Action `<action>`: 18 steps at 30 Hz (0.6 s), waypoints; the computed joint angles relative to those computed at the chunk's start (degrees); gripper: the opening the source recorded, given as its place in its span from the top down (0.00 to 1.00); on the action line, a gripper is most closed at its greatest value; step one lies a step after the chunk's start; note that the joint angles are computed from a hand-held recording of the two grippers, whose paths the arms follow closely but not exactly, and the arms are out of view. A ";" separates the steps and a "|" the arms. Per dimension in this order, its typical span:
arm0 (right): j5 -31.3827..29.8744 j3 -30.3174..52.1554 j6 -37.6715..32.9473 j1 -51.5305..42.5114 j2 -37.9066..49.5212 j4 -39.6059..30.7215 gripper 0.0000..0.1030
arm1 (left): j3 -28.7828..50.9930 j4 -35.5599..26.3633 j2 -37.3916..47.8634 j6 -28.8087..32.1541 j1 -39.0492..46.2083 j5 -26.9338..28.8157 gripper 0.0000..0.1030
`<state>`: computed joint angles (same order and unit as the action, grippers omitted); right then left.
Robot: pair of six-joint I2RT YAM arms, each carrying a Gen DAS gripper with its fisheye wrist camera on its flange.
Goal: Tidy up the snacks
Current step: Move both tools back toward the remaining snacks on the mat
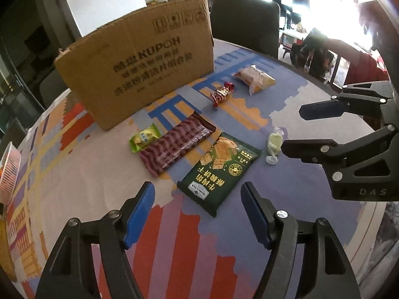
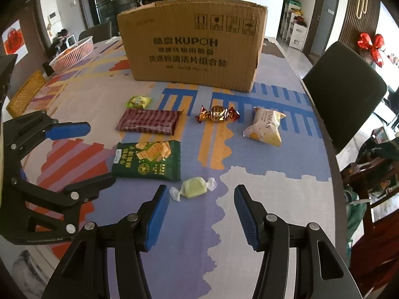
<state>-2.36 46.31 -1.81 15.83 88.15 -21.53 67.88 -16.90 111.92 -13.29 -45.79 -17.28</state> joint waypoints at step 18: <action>-2.32 0.83 0.30 -1.92 4.62 1.83 0.47 | 7.11 1.75 8.29 2.86 2.00 5.20 0.31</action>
<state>-4.69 47.14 -1.51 13.91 92.77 -19.70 75.00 -15.15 120.22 -10.43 -43.79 -12.08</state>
